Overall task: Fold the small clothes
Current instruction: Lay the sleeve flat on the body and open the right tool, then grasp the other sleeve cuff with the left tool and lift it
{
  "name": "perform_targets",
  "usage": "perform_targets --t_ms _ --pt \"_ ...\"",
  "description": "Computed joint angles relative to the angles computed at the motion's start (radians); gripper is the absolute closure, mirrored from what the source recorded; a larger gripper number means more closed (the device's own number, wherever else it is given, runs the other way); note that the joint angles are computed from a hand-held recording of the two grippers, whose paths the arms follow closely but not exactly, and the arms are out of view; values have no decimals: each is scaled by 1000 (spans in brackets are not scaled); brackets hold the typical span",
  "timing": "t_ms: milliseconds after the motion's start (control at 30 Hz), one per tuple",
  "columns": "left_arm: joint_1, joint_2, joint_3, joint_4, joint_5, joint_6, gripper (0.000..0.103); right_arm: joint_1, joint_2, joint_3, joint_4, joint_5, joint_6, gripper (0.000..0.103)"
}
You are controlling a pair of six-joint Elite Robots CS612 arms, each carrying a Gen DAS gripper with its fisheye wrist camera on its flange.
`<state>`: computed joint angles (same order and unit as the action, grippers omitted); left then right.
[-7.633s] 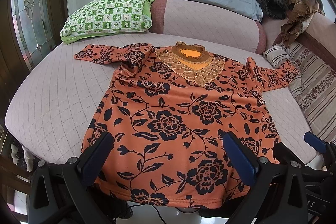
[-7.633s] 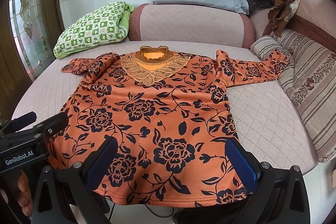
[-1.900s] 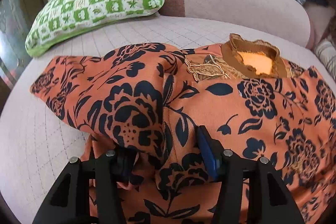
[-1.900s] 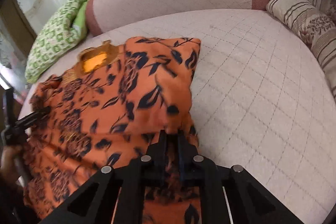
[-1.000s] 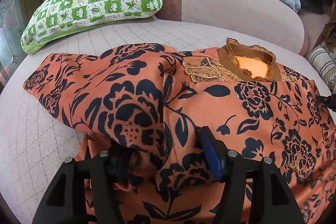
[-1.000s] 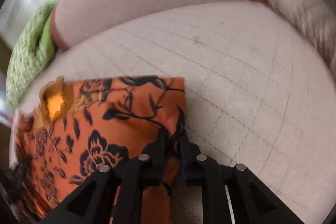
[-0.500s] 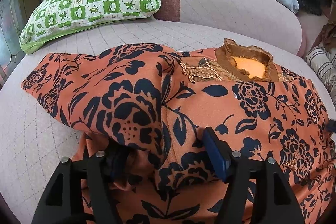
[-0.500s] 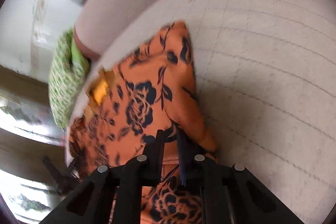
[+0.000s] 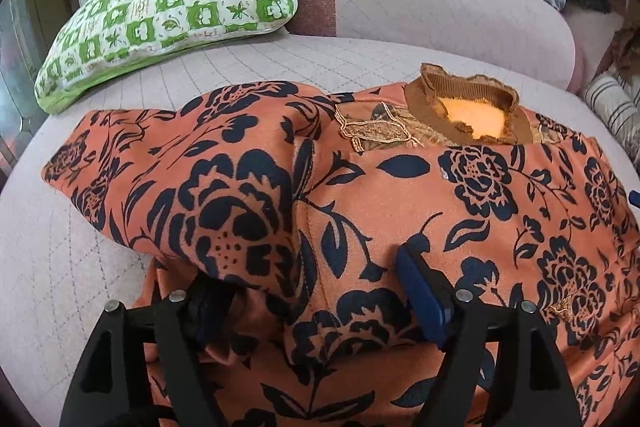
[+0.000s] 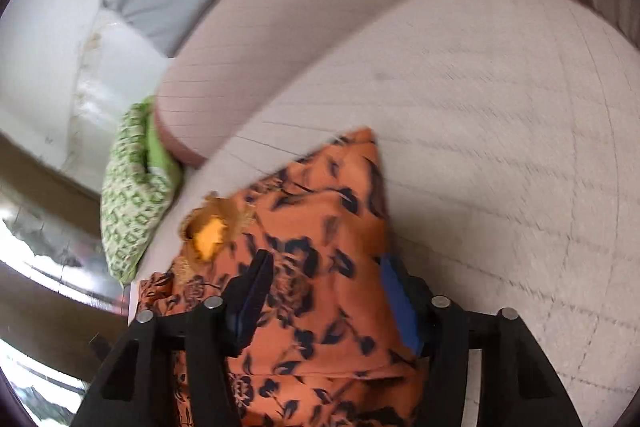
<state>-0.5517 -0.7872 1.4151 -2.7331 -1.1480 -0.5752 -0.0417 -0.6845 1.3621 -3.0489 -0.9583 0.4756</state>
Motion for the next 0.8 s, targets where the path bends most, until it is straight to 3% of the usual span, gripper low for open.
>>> perform_targets --t_ms 67,100,167,267,333,367,433,467,500,533,600,633,733,800 --pt "4 -2 5 -14 -15 -6 24 -1 22 -46 112 27 -60 35" --pt "5 -3 8 -22 -19 -7 24 3 26 -49 153 -22 -55 44" --pt "4 -4 12 -30 -20 -9 24 -1 14 -23 111 -41 22 46" --pt "1 -2 7 -15 -6 -3 24 16 -26 27 -5 -48 -50 44" --pt "2 -3 10 -24 -12 -5 24 21 -28 20 -23 1 -73 37" --pt "3 -3 12 -29 -17 -7 23 22 -17 0 -12 37 -80 34" --pt "4 -3 13 -33 -21 -7 23 28 15 -69 119 44 -112 34" --pt "4 -3 12 -32 -20 -5 23 47 57 -125 174 -1 -92 53" --pt "5 -3 12 -32 -22 -5 23 44 73 -139 187 -4 -30 65" --pt "6 -4 13 -35 -25 -6 22 34 69 -123 158 0 23 69" --pt "6 -2 8 -24 -25 -2 21 41 23 -63 100 -65 3 51" --pt "3 -1 5 -17 -16 3 21 57 -15 -24 81 -160 -70 36" --pt "2 -13 21 -36 -15 -7 21 79 -84 58 16 -300 -186 33" --pt "-4 -37 49 -53 23 -27 21 70 -134 132 -35 -343 -176 30"
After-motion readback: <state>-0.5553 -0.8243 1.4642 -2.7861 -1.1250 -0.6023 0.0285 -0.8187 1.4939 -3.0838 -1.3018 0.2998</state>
